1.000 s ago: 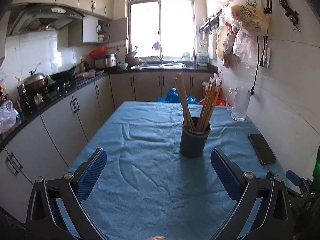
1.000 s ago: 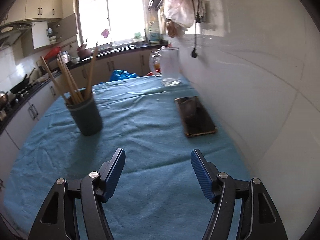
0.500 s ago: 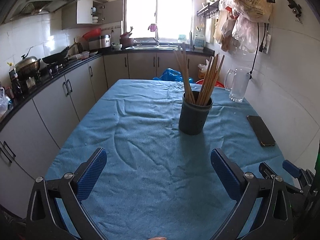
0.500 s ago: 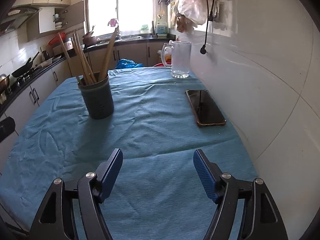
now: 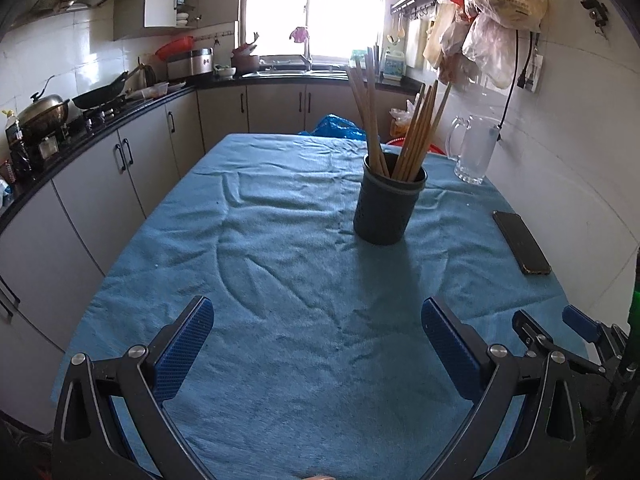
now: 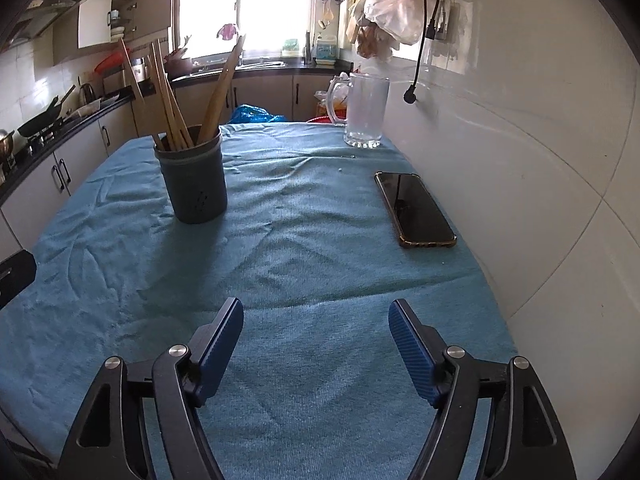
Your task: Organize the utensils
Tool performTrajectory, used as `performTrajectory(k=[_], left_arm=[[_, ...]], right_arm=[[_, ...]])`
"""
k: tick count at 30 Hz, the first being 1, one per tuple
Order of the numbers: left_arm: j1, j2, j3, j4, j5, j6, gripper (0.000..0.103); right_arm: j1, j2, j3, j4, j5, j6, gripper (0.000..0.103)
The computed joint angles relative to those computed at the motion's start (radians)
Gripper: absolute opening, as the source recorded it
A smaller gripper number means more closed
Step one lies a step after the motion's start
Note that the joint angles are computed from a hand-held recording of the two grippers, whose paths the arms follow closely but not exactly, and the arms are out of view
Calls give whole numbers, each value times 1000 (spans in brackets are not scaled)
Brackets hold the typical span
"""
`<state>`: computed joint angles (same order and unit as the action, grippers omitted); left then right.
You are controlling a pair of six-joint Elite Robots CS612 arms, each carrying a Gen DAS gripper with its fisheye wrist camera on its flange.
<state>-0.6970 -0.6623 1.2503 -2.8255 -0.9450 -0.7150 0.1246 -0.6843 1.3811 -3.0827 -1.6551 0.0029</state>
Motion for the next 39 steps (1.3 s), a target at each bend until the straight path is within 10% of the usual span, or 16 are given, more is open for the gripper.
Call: performTrajectory(k=[39], left_arm=[[24, 68, -112, 112, -109, -1, 103]], right_arm=[[-1, 56, -89, 117, 32, -4, 79]])
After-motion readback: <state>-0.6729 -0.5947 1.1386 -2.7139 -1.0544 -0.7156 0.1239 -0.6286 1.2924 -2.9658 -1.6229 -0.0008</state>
